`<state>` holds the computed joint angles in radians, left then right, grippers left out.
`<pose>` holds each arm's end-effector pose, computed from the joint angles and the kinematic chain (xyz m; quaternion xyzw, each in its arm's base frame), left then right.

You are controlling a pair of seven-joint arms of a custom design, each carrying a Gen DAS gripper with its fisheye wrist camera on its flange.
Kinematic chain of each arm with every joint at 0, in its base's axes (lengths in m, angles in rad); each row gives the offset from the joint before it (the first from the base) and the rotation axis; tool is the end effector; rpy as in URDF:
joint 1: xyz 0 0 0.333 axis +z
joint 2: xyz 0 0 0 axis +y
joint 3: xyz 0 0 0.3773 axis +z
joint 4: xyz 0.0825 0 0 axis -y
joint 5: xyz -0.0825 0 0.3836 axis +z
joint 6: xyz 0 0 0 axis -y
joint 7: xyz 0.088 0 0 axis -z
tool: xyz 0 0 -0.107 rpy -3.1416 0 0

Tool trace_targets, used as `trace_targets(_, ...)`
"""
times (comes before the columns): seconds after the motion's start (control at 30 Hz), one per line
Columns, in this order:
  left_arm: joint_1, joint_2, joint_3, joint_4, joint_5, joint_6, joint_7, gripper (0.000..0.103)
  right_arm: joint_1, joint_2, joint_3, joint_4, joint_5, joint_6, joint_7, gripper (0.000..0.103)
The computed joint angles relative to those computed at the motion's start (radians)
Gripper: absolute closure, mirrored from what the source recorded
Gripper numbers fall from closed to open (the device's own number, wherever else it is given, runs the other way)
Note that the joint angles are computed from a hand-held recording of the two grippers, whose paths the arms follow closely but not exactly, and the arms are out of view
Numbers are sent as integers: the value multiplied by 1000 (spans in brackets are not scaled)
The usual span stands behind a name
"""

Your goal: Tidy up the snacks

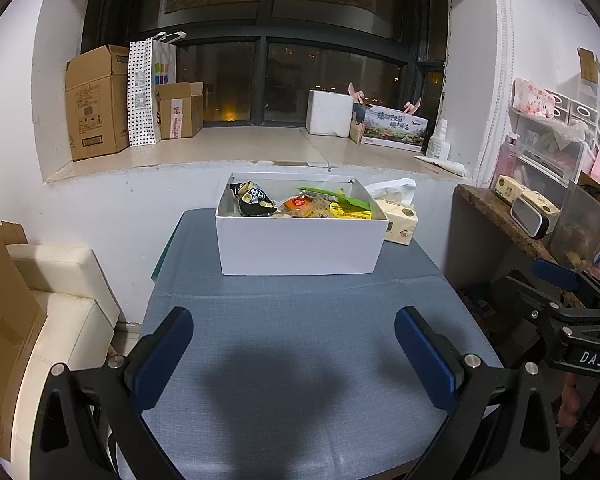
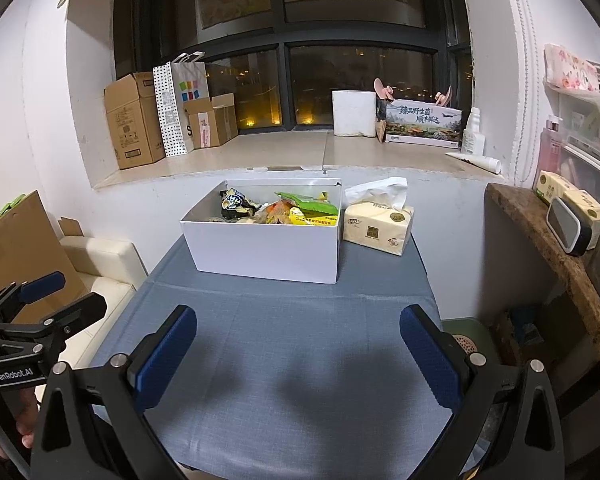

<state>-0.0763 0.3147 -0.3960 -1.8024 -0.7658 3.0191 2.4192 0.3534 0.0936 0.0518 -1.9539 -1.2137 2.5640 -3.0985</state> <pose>0.6523 -0.2347 0.5307 -0.4416 0.7642 -0.4316 0.1862 0.5654 0.2569 0.5399 -0.5187 0.7135 -0.3638 0.2991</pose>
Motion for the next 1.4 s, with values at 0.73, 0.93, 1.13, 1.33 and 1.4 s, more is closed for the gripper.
trace_targets(0.73,2,4,-5,-2,19,8,-22,0,2,-1,0,-2,4,-4,-1,0)
trace_targets(0.93,-2,6,-1,1,28,4,-29,0,1,-2,1,-3,10,-3,-7,0)
trace_targets(1.13,0,7,-4,4,32,1,-25,0,0,-5,2,-5,8,-4,-5,0)
trace_targets(1.33,-3,4,-1,0,35,1,-27,0,-1,-6,2,-6,8,-3,-5,0)
trace_targets(1.4,-4,4,0,1,35,1,-28,0,0,-6,3,-6,9,-5,-5,0)
